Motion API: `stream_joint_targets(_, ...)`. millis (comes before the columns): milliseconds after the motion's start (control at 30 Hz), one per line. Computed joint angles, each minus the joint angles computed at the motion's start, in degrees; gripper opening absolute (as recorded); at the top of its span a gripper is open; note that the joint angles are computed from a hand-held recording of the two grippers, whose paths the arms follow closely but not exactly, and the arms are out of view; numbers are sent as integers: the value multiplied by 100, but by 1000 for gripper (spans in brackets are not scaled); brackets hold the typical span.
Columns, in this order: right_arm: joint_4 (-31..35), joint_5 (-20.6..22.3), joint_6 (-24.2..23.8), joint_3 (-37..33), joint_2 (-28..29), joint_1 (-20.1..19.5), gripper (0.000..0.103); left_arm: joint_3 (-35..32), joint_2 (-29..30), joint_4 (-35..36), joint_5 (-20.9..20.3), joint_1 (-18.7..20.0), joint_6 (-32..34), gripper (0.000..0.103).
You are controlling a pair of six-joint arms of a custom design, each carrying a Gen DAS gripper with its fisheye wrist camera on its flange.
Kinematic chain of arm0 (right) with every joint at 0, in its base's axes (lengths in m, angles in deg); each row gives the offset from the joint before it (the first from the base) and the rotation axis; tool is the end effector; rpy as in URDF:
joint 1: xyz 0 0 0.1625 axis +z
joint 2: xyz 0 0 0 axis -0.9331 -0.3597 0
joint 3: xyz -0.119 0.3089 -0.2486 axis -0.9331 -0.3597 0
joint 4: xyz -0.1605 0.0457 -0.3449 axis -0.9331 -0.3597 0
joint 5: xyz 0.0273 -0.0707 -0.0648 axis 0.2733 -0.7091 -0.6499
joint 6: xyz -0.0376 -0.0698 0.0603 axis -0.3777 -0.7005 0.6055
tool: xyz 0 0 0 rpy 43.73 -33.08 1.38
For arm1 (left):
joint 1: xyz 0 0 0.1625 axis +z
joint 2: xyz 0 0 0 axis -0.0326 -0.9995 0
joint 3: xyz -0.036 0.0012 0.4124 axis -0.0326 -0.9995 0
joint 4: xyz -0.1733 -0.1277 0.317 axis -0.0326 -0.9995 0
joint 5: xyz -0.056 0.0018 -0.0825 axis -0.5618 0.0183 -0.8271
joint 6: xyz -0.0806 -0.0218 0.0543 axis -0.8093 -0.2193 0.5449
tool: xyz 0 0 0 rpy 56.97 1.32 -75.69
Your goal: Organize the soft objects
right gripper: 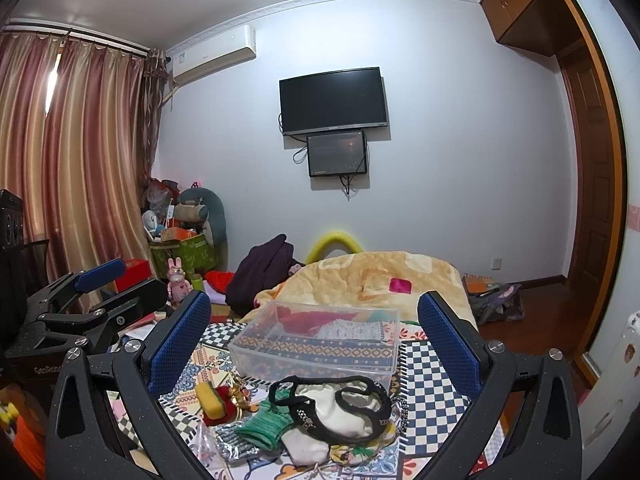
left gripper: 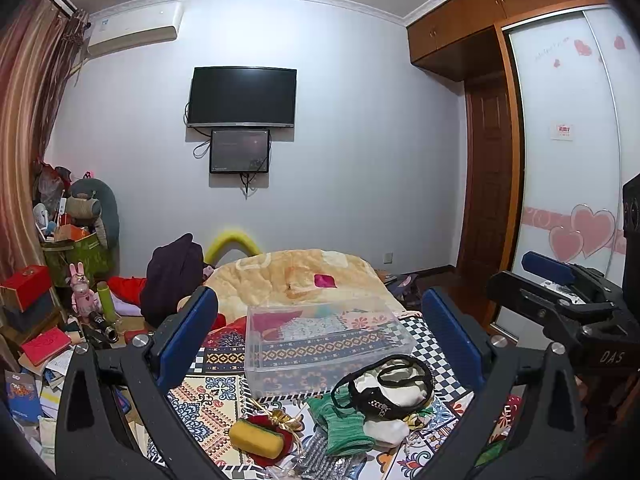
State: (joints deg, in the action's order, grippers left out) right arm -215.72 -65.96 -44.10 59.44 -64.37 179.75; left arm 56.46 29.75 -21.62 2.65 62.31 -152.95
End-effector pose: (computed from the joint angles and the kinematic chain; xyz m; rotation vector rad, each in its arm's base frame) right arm 0.2925 -0.5291 0.1036 0.5607 -1.9499 1.6160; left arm -0.1613 -0.5950 0.2196 1.2293 2.2235 -1.4392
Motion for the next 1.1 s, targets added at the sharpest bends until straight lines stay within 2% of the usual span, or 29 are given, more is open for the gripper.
stream_joint_targets(733,13,2,4,6,-9,-10,103,-44,24,59,-23,-11,6,103)
stream_joint_targets(1100,268,-92,139,-44,24,-155,103,-452,390,456,-197,174,-102,103)
